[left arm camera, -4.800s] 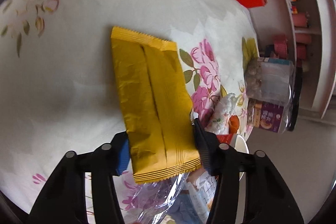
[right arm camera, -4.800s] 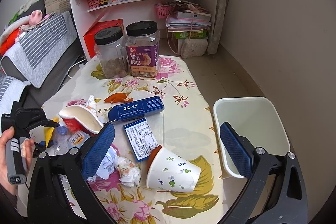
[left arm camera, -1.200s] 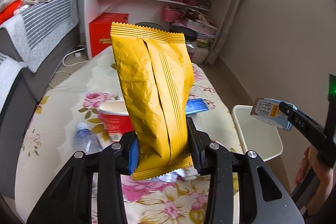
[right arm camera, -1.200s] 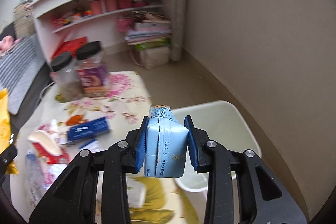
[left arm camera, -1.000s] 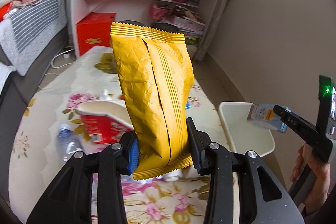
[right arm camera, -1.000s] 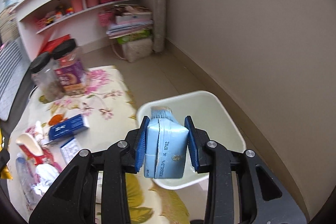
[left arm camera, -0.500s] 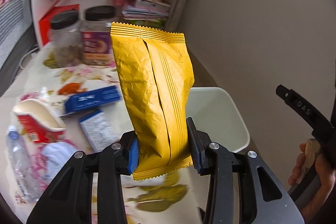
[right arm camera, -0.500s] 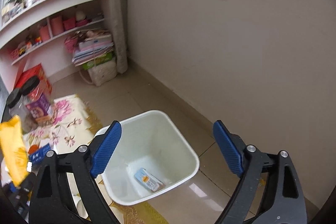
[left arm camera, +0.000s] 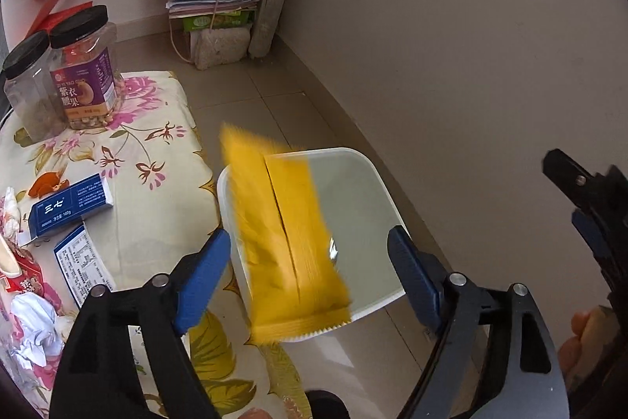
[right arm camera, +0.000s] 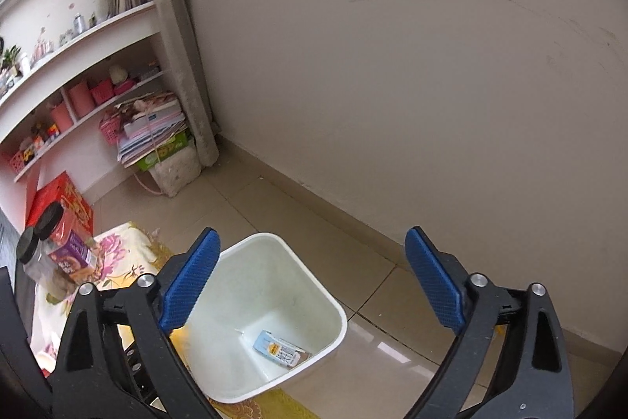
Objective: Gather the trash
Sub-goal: 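Move the yellow packet over the bin and open the left gripper, then grasp the crumpled white paper with the left gripper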
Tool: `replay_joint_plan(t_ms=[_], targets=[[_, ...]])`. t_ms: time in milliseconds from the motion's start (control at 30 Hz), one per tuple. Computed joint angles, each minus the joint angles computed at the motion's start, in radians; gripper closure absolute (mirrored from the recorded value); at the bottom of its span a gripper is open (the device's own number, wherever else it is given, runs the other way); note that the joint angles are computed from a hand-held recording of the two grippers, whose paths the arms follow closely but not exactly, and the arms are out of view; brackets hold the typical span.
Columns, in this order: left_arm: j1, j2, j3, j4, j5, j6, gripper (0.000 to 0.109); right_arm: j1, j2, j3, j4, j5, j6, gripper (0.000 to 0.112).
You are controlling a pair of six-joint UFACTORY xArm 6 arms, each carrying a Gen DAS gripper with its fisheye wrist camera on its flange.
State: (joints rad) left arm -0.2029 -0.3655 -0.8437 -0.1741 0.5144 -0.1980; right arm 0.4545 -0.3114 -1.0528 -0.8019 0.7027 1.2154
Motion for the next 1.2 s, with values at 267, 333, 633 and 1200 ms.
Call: replay_joint_plan(t_ms=[267,333,633,1200], targets=[[0.024,-0.055,0.040,0.062,0.006,-0.032,0.025,0.034,0.004,-0.014,-0.075,0.026,0.036,0.016],[0.034,-0.075,0.054,0.104,0.001,-0.058,0.025,0.053,0.009,-0.021,-0.102,0.042,0.045,0.016],[0.080,-0.232,0.141,0.431,-0.023,-0.283,0.020,0.163,0.038,-0.052,-0.213,0.141,0.063,0.016],[0.246,-0.437,0.249,0.705,0.069,-0.491,0.016,0.320,0.112,-0.100,-0.233,0.151,0.086,0.016]])
